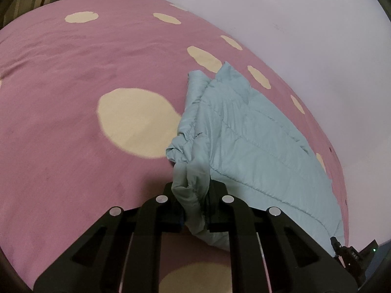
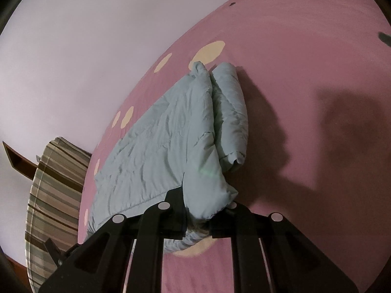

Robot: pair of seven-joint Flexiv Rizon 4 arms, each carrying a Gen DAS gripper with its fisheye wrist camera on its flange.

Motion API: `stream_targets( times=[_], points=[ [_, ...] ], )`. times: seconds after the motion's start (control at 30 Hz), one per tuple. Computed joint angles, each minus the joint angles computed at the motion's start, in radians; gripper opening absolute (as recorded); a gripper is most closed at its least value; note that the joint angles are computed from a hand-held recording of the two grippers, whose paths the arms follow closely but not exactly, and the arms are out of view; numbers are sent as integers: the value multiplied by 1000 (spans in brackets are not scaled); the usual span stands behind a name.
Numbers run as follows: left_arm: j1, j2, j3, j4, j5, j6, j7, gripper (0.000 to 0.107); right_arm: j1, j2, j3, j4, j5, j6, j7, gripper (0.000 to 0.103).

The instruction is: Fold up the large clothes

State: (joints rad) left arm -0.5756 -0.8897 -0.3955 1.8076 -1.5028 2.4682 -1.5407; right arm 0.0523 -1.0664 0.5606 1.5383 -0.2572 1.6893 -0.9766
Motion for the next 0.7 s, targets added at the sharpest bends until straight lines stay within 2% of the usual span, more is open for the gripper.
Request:
stream_targets(
  times=[0.17,0.4,0.7],
  points=[
    [-32,15,-11,37,-18,29,-40,11,-23,13,14,47,-2,12,-9,12],
    [-41,21,-15,49,-30,35,-43,11,-36,27,11,104,-18,40,-11,12],
    [-45,16,-23,39,-42,49,-28,11,-57,-3,35,87,-47,26,10,12]
  ],
)
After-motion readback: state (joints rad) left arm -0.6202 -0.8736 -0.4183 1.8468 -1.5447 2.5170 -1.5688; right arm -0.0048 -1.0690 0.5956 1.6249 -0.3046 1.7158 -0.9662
